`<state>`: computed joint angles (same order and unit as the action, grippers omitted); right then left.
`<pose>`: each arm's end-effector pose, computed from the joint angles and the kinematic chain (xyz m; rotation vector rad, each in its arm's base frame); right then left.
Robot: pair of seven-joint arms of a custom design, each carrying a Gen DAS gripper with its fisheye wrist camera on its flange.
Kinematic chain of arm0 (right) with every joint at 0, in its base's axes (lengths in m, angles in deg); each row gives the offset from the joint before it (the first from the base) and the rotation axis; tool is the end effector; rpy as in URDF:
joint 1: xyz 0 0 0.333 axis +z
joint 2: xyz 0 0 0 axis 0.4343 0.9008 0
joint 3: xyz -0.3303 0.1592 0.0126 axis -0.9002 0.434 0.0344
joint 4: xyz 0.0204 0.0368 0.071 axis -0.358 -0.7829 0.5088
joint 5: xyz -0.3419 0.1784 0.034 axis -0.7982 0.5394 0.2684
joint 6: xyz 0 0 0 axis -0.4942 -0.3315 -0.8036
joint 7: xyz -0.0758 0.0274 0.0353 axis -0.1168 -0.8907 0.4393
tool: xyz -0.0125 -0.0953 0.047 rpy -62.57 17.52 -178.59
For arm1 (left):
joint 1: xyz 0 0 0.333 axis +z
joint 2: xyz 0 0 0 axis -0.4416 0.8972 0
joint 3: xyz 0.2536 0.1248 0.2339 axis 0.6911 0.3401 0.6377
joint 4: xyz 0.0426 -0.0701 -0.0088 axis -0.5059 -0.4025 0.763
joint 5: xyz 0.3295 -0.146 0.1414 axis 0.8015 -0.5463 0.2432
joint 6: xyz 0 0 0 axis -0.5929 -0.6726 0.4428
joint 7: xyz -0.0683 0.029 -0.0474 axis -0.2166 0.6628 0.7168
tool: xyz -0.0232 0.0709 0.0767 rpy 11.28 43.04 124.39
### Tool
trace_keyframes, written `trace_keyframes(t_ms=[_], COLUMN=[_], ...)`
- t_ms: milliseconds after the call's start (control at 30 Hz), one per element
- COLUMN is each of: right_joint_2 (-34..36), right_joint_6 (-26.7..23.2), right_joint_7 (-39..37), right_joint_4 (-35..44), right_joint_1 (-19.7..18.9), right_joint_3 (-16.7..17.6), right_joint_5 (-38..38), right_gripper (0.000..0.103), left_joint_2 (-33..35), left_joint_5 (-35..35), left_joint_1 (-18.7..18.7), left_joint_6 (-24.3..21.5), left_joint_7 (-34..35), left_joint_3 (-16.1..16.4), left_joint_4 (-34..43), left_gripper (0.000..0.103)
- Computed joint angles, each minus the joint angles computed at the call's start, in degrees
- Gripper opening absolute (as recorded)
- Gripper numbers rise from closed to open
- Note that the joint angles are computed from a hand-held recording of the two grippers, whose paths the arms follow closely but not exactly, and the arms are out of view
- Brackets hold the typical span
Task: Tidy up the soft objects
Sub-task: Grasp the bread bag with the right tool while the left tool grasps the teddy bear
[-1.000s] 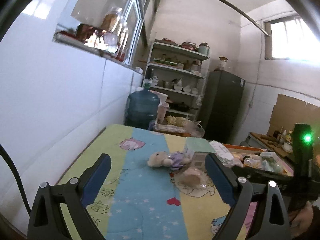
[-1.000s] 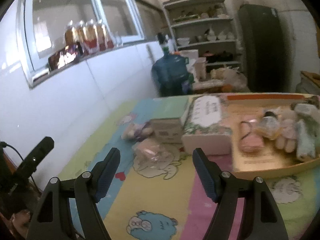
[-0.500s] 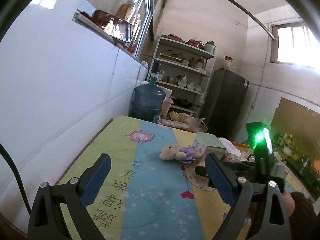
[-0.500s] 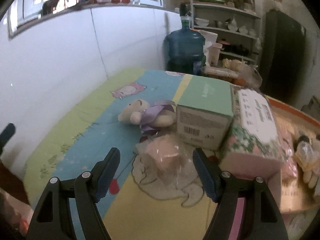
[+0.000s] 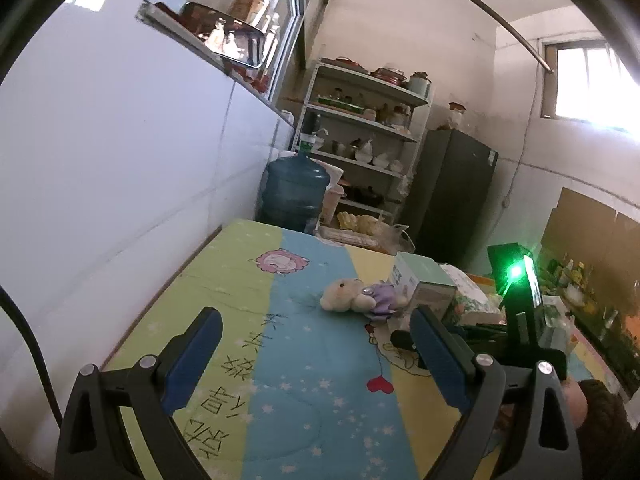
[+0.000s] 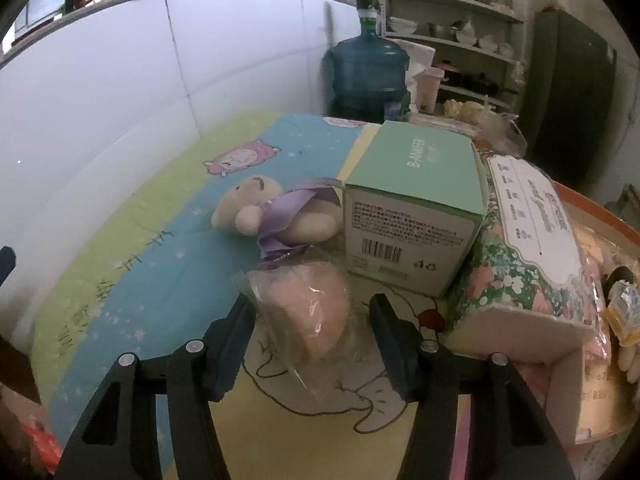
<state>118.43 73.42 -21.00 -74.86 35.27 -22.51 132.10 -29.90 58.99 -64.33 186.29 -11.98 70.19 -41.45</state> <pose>0.7215 0.1945 0.4247 -2.2516 0.8637 -0.2255 0.4914 -0.4740 0.4586 -1.8591 0.9725 -0.9785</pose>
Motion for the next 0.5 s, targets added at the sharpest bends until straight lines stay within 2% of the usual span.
trace_keyframes(t_ms=[100, 233, 367, 500], right_joint_2=[-0.68, -2.46, -4.48, -6.92], right_joint_6=[-2.24, -4.46, -6.64, -8.80], right_joint_7=[-1.63, -4.21, -7.26, -10.26], right_joint_4=[-0.54, -2.25, -4.15, -6.54], right_joint_1=[-1.50, -2.95, -4.44, -5.82], right_joint_3=[0.86, 1.18, 0.91, 0.13], right_joint_5=[1.82, 4.81, 8.59, 12.29], right_gripper=[0.058, 0.058, 0.058, 0.058], left_joint_2=[0.13, 0.21, 0.73, 2.12], left_joint_5=[0.02, 0.81, 1.94, 1.39], left_joint_1=[0.62, 2.15, 4.37, 7.45], left_joint_6=[1.40, 5.72, 12.66, 22.48], left_joint_7=[2.03, 4.43, 8.11, 13.53], left_joint_3=[0.17, 0.74, 1.51, 2.47], left_joint_4=[0.66, 1.29, 2.45, 4.58], left_gripper=[0.095, 0.095, 0.095, 0.095])
